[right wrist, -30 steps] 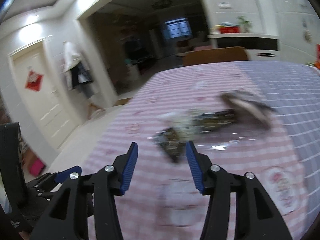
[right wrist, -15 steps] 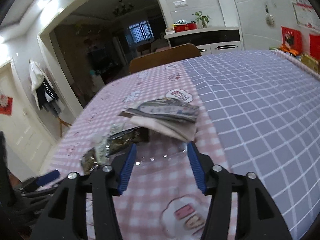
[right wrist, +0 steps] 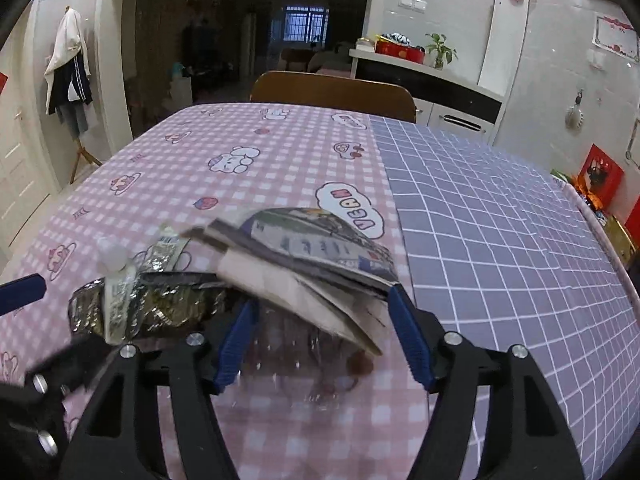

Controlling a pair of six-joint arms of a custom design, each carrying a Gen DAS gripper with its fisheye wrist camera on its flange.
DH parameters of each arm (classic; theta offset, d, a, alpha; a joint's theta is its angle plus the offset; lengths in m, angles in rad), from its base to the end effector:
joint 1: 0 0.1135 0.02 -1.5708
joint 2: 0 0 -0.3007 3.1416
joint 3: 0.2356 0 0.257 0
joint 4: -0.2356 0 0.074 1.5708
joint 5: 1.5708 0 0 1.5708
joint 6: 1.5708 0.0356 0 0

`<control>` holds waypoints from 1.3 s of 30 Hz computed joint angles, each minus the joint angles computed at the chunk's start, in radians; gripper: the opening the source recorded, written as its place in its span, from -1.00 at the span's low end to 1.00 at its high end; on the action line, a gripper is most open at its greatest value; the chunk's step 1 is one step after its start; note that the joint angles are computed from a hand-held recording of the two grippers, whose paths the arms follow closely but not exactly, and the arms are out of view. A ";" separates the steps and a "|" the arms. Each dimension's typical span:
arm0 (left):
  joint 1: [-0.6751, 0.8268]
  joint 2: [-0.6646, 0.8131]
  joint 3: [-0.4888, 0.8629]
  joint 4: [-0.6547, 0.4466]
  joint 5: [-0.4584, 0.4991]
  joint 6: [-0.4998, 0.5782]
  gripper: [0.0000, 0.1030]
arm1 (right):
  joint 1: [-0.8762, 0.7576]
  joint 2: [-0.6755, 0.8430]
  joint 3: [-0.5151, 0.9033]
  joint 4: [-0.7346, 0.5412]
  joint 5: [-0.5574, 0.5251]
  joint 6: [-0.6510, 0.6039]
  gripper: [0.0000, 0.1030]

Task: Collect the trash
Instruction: 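Grasp the dark snack bag with left gripper while right gripper grasps the paper bag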

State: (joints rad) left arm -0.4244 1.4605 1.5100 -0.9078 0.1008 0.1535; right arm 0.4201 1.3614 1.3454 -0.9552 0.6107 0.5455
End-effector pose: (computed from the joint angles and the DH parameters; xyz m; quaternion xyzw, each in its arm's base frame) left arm 0.2765 -0.1289 0.4019 0.2836 0.8922 -0.0938 0.3388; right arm 0.2517 0.0901 0.3784 0.1457 0.9038 -0.1236 0.3828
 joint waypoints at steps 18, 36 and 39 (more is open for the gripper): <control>-0.142 0.210 0.162 -0.026 -0.043 0.125 0.56 | -0.042 -0.138 -0.104 0.142 -0.049 0.003 -0.96; -0.068 0.211 0.197 -0.056 0.081 0.096 -0.56 | -0.044 -0.156 -0.117 0.170 -0.079 0.010 -0.96; -0.055 0.193 0.196 -0.052 0.076 0.064 -0.72 | -0.029 -0.163 -0.113 0.169 -0.061 0.015 -0.96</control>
